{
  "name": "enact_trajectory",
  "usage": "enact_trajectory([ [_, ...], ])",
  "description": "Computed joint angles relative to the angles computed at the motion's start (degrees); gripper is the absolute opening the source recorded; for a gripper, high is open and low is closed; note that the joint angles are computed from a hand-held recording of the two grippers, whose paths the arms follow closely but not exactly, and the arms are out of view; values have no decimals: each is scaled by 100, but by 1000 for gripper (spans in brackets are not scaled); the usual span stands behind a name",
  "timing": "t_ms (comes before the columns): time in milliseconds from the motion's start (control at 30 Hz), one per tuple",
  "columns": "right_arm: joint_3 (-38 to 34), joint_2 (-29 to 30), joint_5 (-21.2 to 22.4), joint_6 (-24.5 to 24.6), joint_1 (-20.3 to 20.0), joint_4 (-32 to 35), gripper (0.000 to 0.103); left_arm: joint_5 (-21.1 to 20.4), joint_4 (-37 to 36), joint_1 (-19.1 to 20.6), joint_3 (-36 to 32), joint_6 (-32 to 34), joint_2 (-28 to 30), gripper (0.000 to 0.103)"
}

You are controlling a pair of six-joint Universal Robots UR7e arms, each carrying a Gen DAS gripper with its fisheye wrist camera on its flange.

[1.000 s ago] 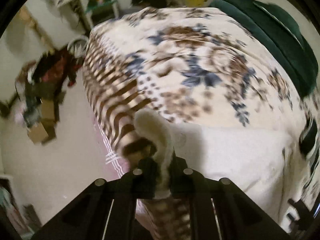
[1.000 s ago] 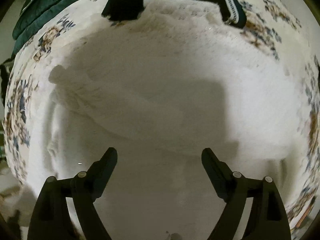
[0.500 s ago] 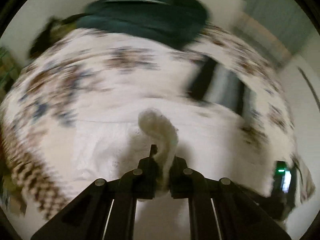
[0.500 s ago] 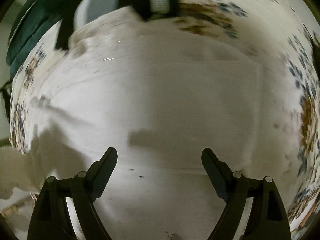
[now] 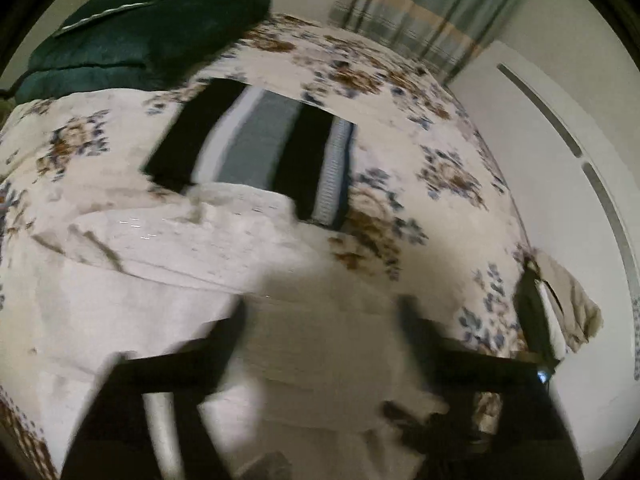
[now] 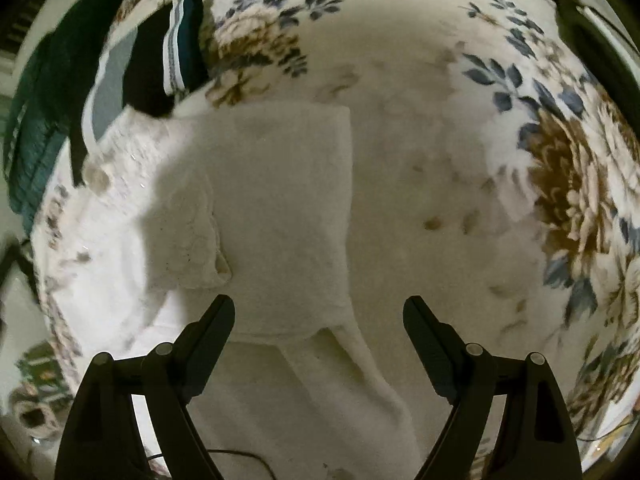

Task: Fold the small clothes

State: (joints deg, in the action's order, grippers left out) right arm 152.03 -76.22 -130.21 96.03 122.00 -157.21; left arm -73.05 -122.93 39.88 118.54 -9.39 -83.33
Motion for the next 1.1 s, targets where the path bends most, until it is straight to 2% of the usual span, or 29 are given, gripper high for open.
enact_trajectory([
  [100, 101, 245, -95, -337, -36, -1210, 88, 632, -225, 367, 0, 293, -198, 87],
  [133, 86, 349, -91, -412, -20, -1496, 88, 963, -172, 568, -81, 393, -265, 87],
  [200, 104, 612, 3, -874, -194, -2335, 88, 1478, -112, 845, -167, 474, -351, 87],
  [233, 79, 855, 100, -1232, -374, -2884, 88, 1798, -7, 1049, -280, 514, -381, 87],
  [333, -147, 1444, 378, -2101, -934, -3799, 87, 2402, 147, 1444, -442, 546, -441, 87],
  [367, -230, 1616, 407, -2232, -1014, -3916, 85, 2623, 215, 1579, -503, 498, -447, 87],
  [433, -423, 1998, 583, -2665, -1350, -4244, 63, 2957, 264, 1790, -582, 402, -443, 87],
  [467, -550, 2128, 692, -2846, -1498, -4223, 26, 3082, 271, 1881, -620, 381, -444, 87],
  [500, -664, 2142, 694, -2880, -1537, -4007, 6, 3207, 288, 1953, -652, 356, -449, 87],
  [600, -941, 2033, -131, -2422, -1040, -3262, 5, 3299, 216, 2074, -760, 293, -396, 87],
  [667, -913, 1648, -560, -1857, -651, -2578, 5, 3241, 118, 2097, -816, 346, -360, 87],
  [767, -751, 949, -874, -697, -310, -1210, 5, 3094, -94, 2115, -864, 492, -189, 87],
  [867, -505, 431, -841, -36, -314, -288, 5, 2885, -252, 2143, -968, 632, 73, 87],
  [1000, -222, 372, -565, -229, -650, -463, 5, 2758, -610, 2120, -948, 1020, 427, 87],
  [1100, -193, 615, -286, -719, -1034, -705, 6, 2767, -949, 2114, -908, 1497, 777, 87],
])
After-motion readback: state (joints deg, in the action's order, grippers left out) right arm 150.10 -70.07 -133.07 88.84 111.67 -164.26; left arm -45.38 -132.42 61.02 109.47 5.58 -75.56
